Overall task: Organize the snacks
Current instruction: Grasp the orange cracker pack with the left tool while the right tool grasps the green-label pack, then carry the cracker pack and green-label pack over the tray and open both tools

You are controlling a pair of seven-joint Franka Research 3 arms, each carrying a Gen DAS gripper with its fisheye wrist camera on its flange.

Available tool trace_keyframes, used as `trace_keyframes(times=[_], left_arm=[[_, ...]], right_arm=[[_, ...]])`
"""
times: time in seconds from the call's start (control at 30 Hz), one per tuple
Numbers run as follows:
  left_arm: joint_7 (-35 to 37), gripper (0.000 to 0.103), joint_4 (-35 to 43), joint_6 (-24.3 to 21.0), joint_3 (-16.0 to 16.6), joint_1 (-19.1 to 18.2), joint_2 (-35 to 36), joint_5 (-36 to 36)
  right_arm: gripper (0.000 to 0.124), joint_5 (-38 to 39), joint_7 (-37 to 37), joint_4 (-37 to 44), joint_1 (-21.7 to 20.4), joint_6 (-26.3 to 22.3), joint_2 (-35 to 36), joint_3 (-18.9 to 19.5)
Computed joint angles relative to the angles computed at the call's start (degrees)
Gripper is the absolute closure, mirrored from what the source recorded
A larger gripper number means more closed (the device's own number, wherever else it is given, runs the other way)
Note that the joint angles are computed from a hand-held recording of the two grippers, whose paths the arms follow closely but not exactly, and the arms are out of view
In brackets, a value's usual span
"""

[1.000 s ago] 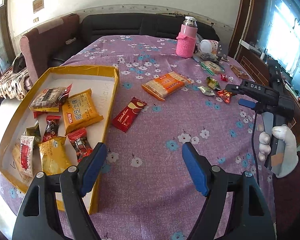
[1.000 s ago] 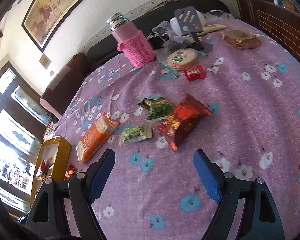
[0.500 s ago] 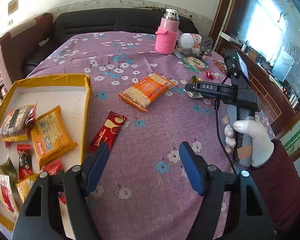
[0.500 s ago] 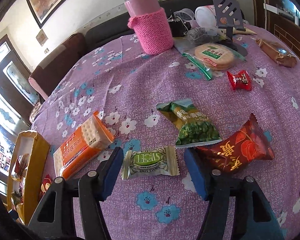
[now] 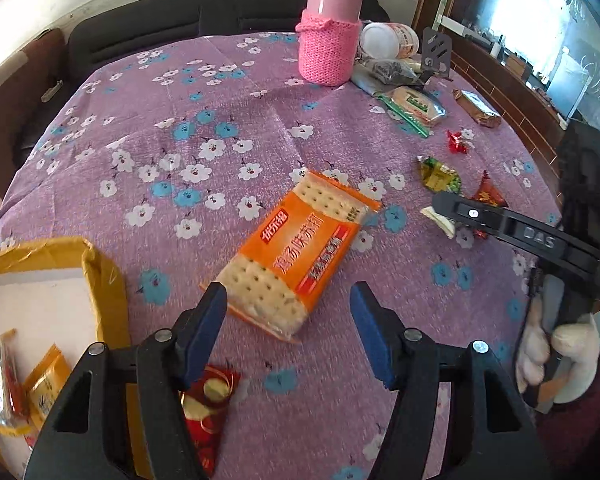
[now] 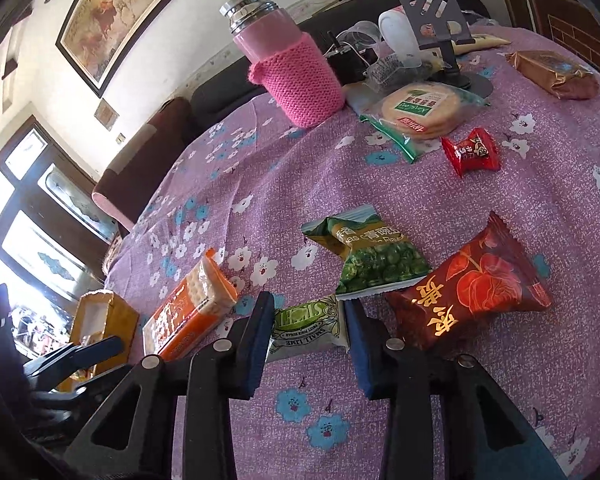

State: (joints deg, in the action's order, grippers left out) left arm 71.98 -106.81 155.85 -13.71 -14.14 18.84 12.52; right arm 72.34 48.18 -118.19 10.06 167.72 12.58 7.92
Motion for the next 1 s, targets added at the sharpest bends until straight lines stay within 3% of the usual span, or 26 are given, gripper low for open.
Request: trace_keyframes(times=[0.1,0.17,0.33,0.5,0.57,0.63,1.0], left_arm=[[-0.45,0.038,5.65,-3.68,1.36,-1.67,3.94,3.12],[0.81,0.030,8.13,-4.42,0.95,-1.66,5.97,3.39],[3.14,0.027,14.36,-7.99,1.06,-2.90,10.89,3.98],[1.41,0.024,15.18,-6.97,1.49,-3.17,11.85,3.46],[0.30,0.029,14.30,-6.61,1.90,-3.54,11.21,4.03],[-1.11,0.047,12.90,-5.76,2.44,-3.99,10.15,5.03],[-9.55,0.049,-2.83,2.06,2.11,-1.84,-1.95,5.78]], right_arm=[[0.087,3.27,-2.19,-0.26,-0.68,-1.47,-1.00,0.12],[0.087,4.84,-3.04,-0.37,-0.65,-2.12,-1.41,-0.22],[0.087,7.15,-4.42,-0.71,-0.31,-3.55,-2.14,-1.13],[0.087,7.12,-4.55,-0.86,0.27,-3.70,-2.35,-1.67],[0.087,7.03,-4.46,-0.88,0.37,-3.97,-2.33,-1.74],[0.087,6.88,-4.38,-1.08,0.46,-4.31,-2.55,-1.78],[0.087,10.39,-10.33,-1.18,1.88,-6.01,-4.37,-1.49]])
